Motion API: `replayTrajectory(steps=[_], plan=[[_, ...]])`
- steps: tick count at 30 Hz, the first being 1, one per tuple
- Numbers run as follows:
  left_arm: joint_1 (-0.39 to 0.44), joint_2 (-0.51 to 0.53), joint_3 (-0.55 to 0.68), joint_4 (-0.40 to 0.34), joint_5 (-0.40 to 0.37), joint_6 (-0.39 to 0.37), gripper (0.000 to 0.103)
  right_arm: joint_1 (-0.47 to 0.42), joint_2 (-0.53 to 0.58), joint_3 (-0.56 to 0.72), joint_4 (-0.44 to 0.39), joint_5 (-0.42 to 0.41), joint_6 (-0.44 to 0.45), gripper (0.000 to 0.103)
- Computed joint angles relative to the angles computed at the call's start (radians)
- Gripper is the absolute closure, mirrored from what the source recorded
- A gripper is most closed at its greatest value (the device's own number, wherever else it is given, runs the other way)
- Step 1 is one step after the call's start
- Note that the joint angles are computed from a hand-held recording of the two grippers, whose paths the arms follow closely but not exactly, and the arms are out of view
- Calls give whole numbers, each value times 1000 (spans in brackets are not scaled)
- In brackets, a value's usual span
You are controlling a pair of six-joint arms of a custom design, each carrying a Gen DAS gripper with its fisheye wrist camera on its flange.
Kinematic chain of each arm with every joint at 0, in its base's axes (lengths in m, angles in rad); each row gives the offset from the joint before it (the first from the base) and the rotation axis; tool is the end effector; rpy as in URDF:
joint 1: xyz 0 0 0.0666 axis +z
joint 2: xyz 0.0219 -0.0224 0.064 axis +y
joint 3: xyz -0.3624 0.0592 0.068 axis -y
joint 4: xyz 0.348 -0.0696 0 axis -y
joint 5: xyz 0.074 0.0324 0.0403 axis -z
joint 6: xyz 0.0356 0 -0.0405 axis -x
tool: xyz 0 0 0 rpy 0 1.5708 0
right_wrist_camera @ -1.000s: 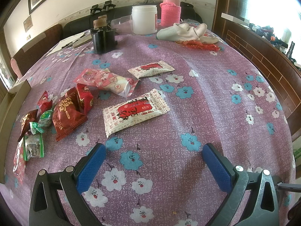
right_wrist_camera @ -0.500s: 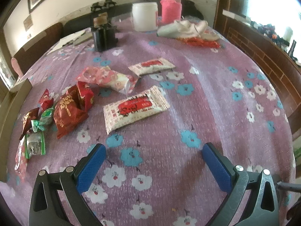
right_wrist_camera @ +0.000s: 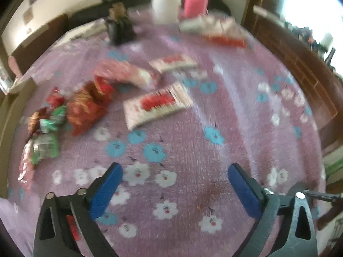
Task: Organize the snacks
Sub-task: 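Grasp the small red candy with the right tool while the left tool grasps the pink My Melody bar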
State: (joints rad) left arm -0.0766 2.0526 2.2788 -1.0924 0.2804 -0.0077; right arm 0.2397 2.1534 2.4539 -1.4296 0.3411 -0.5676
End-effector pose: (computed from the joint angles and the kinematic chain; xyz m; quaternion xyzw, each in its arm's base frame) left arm 0.6564 -0.0607 0.4157 0.0873 0.9265 -0.1428 0.3369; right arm 0.6404 0.1438 0.4015 0.1936 0.9426 -0.0675 0.2636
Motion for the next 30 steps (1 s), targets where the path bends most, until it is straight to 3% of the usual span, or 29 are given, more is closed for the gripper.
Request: replayTrajectory(steps=[2,4,5,6,8,12,15,18,19,21,22,26,30], plan=[[13,-7,-3,29,-5,22,0,25,-97,-140,151,50,36,5],[26,-14,-7,58,-4,48,0,60,-219,-326,374,104,98,4],[35,-18,-6,74,-4,65,0,74,-252,-370,429,91,121,1],[43,-20,-5,90,-5,77,0,79,-256,-373,433,64,134,1],[52,-14,12,93,-15,83,0,90,-226,-318,354,6,148,3],[69,57,132,-1,46,102,0,127,-180,-281,299,-29,168,5],[63,79,154,-36,88,101,0,143,-140,-236,268,-65,154,13],[41,80,145,-49,90,79,0,148,-87,-179,217,-90,145,38],[29,84,148,-59,86,58,0,149,-67,-155,197,-110,142,51],[14,78,138,-64,84,31,0,152,-68,-163,199,-100,145,64],[5,82,144,-72,82,18,0,151,-75,-174,211,-106,143,78],[-38,135,218,-125,49,-30,0,134,-114,-246,251,-124,107,79],[-79,257,406,-236,-18,-80,0,114,-157,-317,301,-149,78,79]])
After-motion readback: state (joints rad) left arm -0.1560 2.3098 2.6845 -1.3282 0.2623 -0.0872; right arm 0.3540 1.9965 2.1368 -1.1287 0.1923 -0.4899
